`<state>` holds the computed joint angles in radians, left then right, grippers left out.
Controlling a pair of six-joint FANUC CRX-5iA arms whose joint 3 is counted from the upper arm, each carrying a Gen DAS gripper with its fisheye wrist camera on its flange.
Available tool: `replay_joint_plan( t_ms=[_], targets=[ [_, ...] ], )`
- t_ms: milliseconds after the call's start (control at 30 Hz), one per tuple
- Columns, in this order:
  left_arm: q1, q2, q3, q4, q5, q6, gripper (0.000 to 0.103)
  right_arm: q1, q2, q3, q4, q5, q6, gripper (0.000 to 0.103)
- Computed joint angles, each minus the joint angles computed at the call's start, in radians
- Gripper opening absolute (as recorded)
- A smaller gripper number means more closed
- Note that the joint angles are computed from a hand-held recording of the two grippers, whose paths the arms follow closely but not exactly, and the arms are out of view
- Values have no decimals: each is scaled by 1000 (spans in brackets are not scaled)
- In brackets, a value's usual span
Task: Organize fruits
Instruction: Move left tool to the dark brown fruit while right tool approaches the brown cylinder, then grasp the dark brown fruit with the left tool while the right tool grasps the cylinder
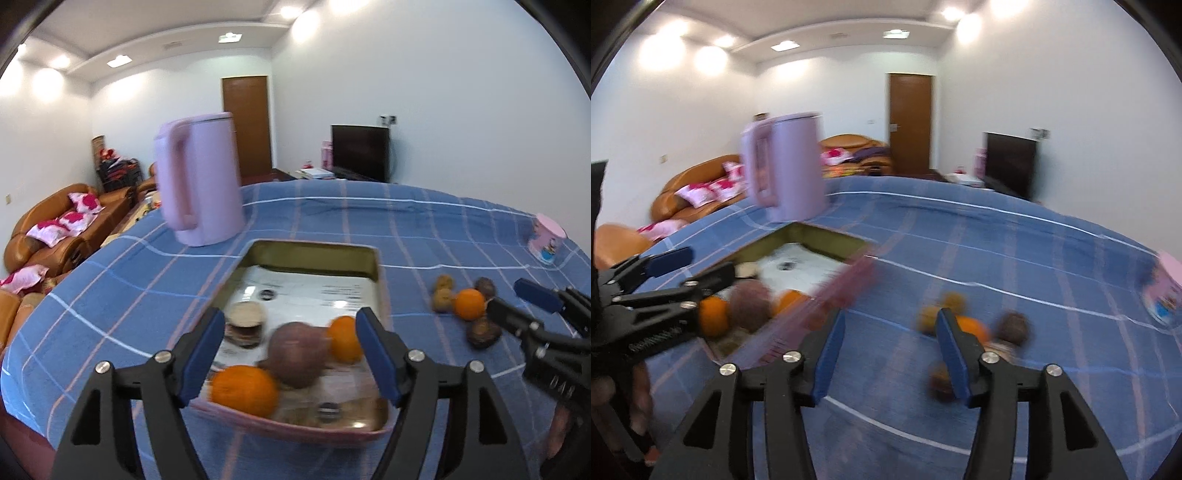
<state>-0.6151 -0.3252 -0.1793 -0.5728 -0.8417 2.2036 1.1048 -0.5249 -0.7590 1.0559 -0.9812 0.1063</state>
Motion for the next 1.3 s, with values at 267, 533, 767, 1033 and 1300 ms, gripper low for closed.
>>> replay_joint_plan(
  t_ms=[267, 533, 767, 1033, 1300],
  targets=[
    [-119, 117, 102, -38, -36, -12, 76, -58, -96, -28, -92, -51, 67, 59],
    [-141, 161, 139, -32, -50, -23, 76, -141, -50, 21, -195, 53, 199, 59],
    [-134, 169, 133, -13, -43, -40, 76, -201, -13, 76, -351, 100, 281, 59],
    [-147, 175, 133, -10, -43, -50, 76, -301, -29, 109, -586, 227, 421, 53],
    [-156, 184, 139, 1, -39, -62, 76, -217, -75, 33, -344, 142, 219, 38]
  ],
)
